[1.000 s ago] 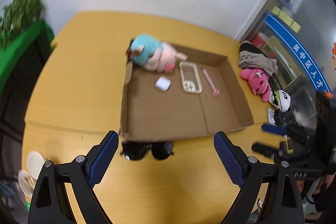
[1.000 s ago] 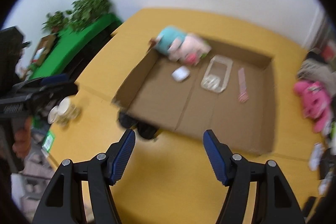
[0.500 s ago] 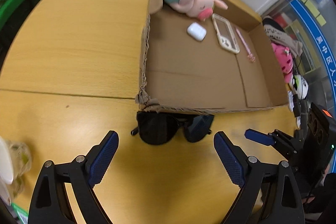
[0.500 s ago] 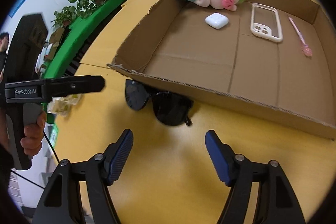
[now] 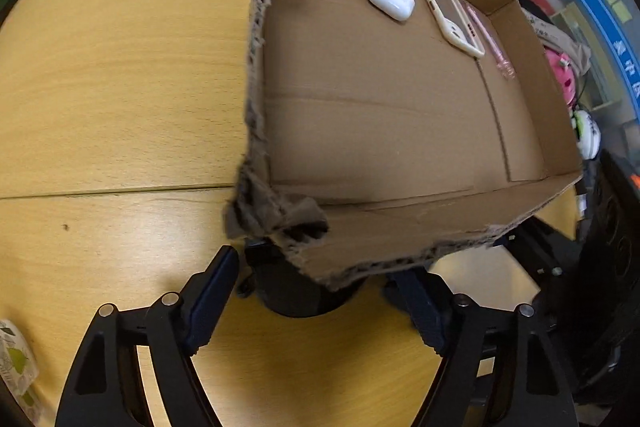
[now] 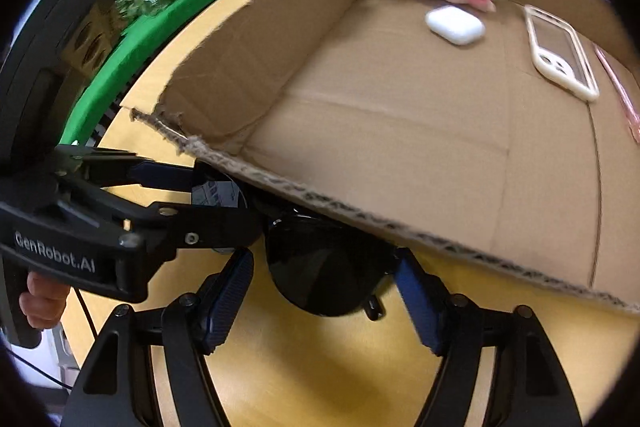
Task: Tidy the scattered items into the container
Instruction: 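Close the left gripper on the black sunglasses' frame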
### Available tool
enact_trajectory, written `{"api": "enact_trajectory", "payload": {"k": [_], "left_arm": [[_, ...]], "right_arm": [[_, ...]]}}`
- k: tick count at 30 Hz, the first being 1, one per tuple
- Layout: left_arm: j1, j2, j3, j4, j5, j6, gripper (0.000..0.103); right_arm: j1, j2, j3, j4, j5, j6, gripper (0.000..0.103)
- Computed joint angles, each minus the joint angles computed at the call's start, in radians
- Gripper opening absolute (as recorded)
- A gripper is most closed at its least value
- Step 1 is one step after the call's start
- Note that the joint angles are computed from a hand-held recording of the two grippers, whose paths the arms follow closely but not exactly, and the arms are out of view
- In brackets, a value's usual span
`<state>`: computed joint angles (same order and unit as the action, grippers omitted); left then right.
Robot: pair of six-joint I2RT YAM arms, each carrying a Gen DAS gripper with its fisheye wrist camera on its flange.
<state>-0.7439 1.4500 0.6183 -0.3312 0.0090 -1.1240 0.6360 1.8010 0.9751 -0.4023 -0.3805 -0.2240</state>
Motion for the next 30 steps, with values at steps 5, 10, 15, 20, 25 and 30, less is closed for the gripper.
{"api": "enact_trajectory", "payload": {"k": [5, 10, 15, 20, 25, 30], "left_arm": [[-0.065, 0.02, 0.015, -0.008, -0.016, -0.039, 0.08], [-0.193, 0.03, 0.014, 0.031, -0.03, -0.147, 0.08], [-0.304, 0.067, 0.043, 0.064, -0.06, -0.236, 0.08], [-0.369, 0.04, 0.041, 0.022, -0.116, -0.381, 0.08], [-0.391, 0.07, 0.056, 0.014, -0.125, -0.478, 0.08], [-0.38, 0.097, 0.096, -0.02, -0.138, -0.534, 0.072]], "right_arm": [[-0.022, -0.021, -0.017, -0.032, -0.019, -0.039, 0.074], [-0.082, -0.108, -0.09, -0.124, -0.042, -0.173, 0.074], [-0.16, -0.198, -0.164, -0.267, -0.028, -0.356, 0.074], [-0.228, -0.313, -0.213, -0.333, 0.011, -0.506, 0.074], [-0.149, -0.384, -0.273, -0.209, 0.042, -0.596, 0.074], [-0.079, -0.342, -0.283, -0.165, 0.075, -0.643, 0.06]]}}
